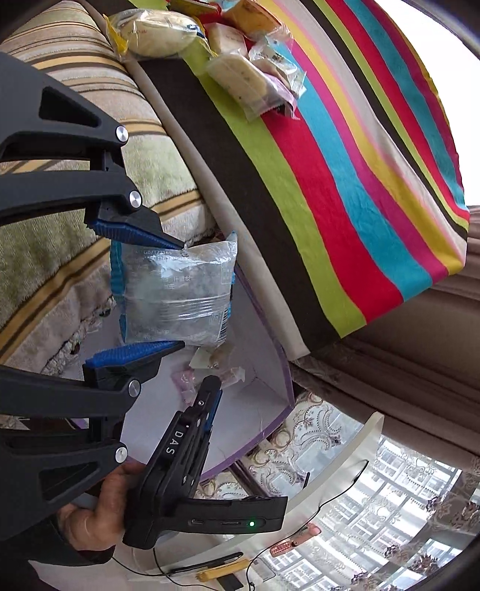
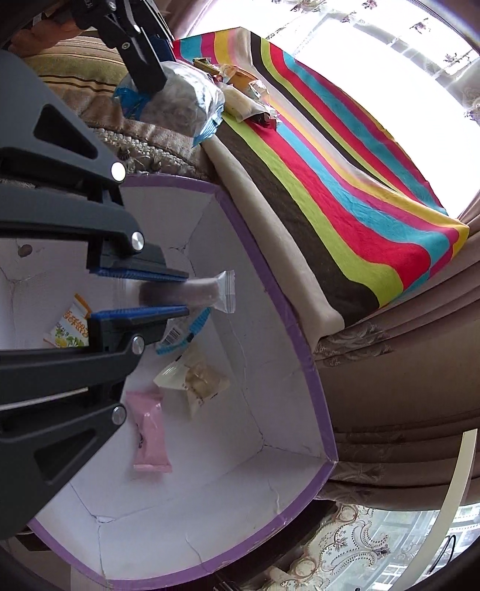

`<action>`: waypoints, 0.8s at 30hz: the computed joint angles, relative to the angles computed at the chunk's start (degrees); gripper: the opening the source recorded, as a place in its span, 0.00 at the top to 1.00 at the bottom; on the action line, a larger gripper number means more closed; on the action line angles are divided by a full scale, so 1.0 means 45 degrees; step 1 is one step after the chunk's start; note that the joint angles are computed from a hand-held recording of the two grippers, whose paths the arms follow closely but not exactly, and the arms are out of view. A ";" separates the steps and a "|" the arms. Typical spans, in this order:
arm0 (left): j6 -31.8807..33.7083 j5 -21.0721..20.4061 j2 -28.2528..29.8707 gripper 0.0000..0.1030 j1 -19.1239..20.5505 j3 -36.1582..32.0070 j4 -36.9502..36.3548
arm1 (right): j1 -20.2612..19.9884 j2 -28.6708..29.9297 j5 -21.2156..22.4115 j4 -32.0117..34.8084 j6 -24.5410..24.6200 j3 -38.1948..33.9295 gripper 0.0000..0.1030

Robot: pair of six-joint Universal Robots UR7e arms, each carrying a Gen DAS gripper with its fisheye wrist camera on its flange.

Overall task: Organize snacks
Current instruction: 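Open both grippers to drop the stick packet and clear bag into the box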

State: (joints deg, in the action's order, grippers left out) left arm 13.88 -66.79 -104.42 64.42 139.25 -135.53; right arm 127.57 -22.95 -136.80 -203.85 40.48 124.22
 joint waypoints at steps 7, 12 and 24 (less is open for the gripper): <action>0.0273 -0.0690 0.0130 0.47 0.0168 -0.0116 0.0238 | 0.0016 -0.0058 -0.0143 0.0332 0.0288 0.0001 0.79; 0.0200 -0.0689 0.0118 0.46 0.0302 -0.0155 0.0258 | 0.0043 -0.0070 -0.0135 0.0376 0.0232 -0.0064 0.70; 0.0169 -0.0515 -0.0003 0.41 0.0506 -0.0265 0.0210 | 0.0187 0.0001 0.0058 0.0544 0.0082 -0.0414 0.51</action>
